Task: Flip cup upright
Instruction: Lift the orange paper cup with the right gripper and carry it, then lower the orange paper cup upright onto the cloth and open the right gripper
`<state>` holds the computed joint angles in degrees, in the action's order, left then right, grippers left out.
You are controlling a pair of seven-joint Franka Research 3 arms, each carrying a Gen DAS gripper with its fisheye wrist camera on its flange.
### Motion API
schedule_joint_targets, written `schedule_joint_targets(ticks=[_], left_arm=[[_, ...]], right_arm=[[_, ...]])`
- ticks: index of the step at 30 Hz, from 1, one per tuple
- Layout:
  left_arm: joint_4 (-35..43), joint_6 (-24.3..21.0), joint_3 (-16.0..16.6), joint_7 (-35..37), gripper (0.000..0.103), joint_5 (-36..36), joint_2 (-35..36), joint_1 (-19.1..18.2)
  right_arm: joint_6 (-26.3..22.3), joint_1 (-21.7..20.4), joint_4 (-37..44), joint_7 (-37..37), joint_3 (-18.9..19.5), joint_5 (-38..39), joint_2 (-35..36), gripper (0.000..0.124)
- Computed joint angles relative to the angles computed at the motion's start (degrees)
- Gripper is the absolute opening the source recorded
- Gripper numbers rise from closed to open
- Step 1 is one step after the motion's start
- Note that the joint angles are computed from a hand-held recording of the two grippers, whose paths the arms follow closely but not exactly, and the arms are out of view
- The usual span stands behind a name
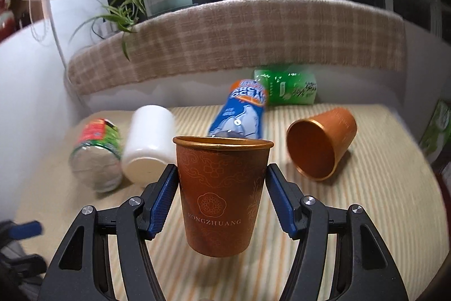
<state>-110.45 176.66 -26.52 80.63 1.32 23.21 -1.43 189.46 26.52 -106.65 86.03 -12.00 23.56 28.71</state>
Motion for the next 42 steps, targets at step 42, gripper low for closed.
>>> schedule_joint_targets(ticks=[42], left_arm=[[5.7,4.8,9.0,-9.3,0.077,13.4,2.3,-10.1]], right_arm=[[13.7,-16.0,-24.7,5.2,18.4,-9.5,-15.7,0.081]])
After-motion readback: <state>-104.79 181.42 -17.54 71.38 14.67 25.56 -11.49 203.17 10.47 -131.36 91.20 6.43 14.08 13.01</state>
